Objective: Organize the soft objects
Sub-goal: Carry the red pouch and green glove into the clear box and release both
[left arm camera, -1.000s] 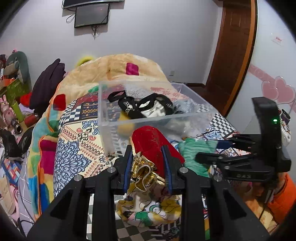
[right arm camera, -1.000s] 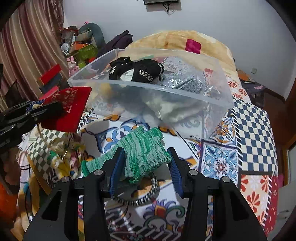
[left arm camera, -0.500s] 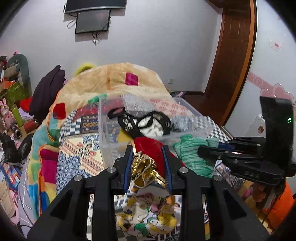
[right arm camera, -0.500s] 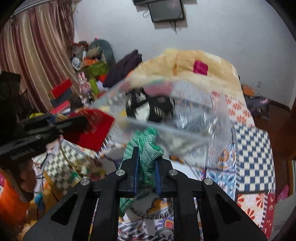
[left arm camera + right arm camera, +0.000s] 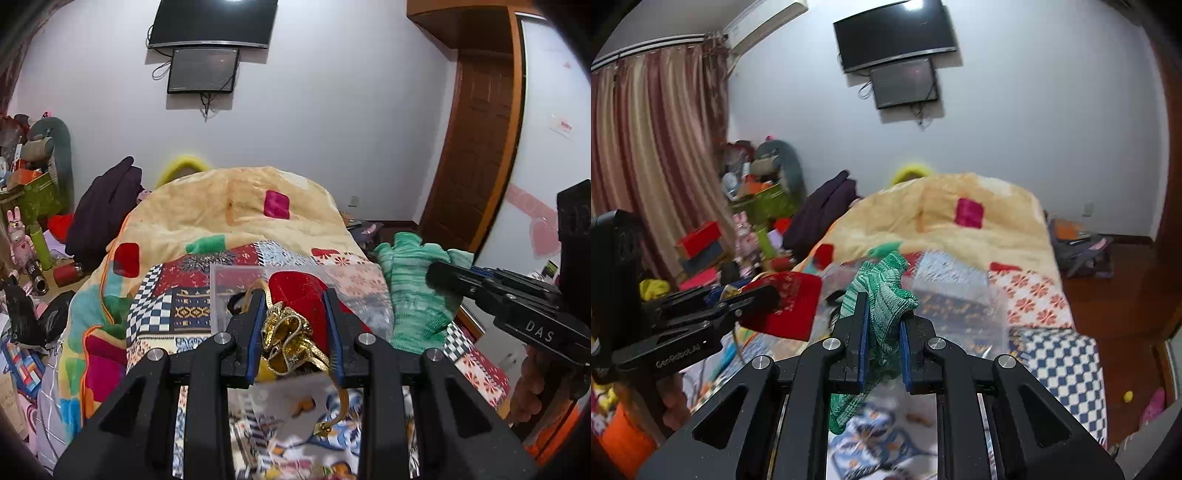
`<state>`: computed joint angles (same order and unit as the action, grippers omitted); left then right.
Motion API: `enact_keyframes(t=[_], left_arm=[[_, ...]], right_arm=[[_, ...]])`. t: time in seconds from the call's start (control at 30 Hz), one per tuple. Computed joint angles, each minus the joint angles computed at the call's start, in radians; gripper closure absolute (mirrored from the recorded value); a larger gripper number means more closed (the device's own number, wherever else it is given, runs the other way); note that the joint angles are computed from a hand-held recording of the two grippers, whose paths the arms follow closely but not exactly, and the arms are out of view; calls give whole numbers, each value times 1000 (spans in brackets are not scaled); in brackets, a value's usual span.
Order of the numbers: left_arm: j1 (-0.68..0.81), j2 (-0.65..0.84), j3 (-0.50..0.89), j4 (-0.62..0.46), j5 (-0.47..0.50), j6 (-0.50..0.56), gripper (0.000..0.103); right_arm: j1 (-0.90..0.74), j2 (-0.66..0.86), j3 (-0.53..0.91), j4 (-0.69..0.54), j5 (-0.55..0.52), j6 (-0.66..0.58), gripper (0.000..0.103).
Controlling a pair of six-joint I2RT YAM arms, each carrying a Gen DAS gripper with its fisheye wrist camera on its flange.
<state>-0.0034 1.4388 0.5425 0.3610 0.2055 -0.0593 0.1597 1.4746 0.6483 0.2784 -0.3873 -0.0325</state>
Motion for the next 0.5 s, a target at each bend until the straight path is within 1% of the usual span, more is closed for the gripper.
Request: enact_keyframes(t=[0.13,0.27,0.4,0.5], left_arm=[[-11,85,54,20,-21,-10,73],[-39,180,103,44,-68,3,73],[-57,294,175,18,-96,20,73],[-67,353,206,4,-108,38,73]], right_arm=[[21,91,57,27,56,13,90],[44,187,119,8,96,5,90],[67,261,153,-6,148,-21,90],[67,288,169,-32,160,-38,90]])
